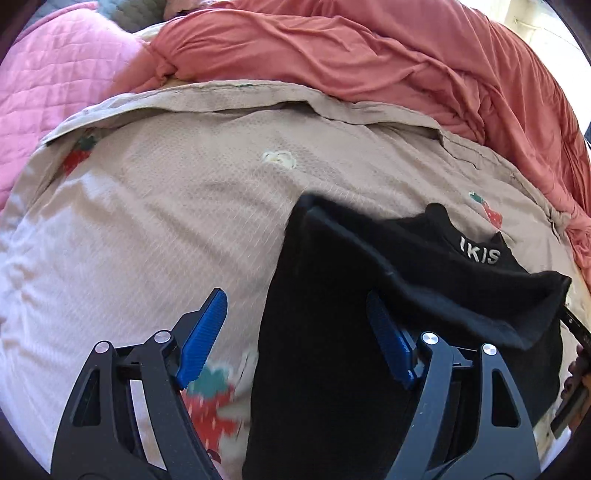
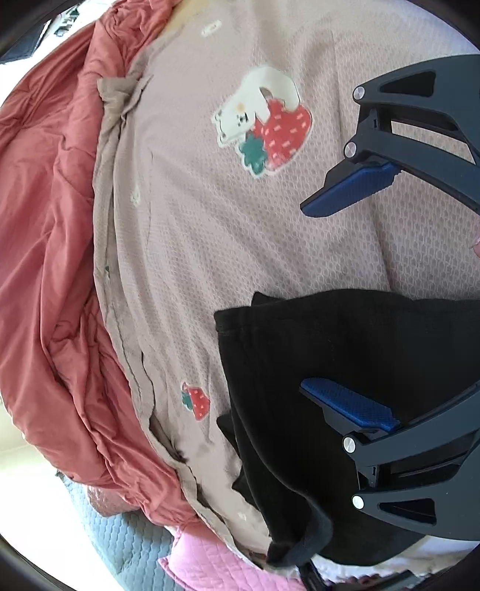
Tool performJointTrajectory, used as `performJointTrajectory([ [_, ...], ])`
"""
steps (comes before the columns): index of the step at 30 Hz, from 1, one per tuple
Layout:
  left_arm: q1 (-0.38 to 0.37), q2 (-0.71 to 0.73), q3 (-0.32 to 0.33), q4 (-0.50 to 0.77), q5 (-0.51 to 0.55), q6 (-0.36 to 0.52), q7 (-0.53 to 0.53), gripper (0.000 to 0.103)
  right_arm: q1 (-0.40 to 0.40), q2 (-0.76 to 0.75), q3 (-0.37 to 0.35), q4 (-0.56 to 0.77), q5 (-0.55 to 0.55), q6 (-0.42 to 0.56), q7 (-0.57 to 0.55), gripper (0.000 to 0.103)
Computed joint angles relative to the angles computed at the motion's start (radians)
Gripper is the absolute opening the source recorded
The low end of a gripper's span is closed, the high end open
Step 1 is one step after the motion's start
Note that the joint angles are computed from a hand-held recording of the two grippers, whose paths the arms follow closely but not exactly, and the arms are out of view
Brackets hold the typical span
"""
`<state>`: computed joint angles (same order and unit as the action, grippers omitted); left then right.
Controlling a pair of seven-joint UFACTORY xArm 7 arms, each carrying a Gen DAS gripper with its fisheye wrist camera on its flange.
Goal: Fold small clothes
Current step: 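Move both open tools to the side edge of the black shirt, then grasp the shirt side edge with both tools and fold it over the body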
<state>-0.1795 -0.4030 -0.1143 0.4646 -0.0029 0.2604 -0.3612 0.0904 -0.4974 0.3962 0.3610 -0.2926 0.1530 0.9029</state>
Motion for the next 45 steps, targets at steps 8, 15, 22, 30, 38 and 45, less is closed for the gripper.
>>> performJointTrajectory([
  [8, -0.035, 0.027, 0.030, 0.044, -0.021, -0.016, 0.071, 0.001, 0.078, 0.012, -0.070, -0.009, 0.056, -0.054, -0.084, 0.028],
  [15, -0.092, -0.043, 0.079, 0.013, -0.102, -0.037, 0.154, 0.000, 0.059, -0.006, -0.058, -0.021, 0.087, -0.066, -0.099, 0.009],
  [22, -0.131, -0.035, 0.135, 0.006, -0.182, -0.013, 0.232, 0.002, 0.065, 0.005, -0.060, -0.016, 0.108, -0.045, -0.114, 0.018],
  [30, -0.238, 0.044, 0.231, 0.041, -0.450, -0.015, 0.404, 0.038, 0.081, 0.029, -0.069, -0.013, 0.117, -0.049, -0.120, 0.039],
  [38, 0.001, -0.068, -0.031, 0.015, -0.139, -0.067, 0.148, 0.003, 0.050, -0.019, -0.034, -0.018, 0.100, -0.073, -0.119, 0.007],
  [45, 0.031, -0.024, -0.026, 0.064, -0.043, -0.091, 0.098, 0.003, -0.041, -0.072, 0.045, -0.039, 0.089, -0.094, -0.056, 0.007],
])
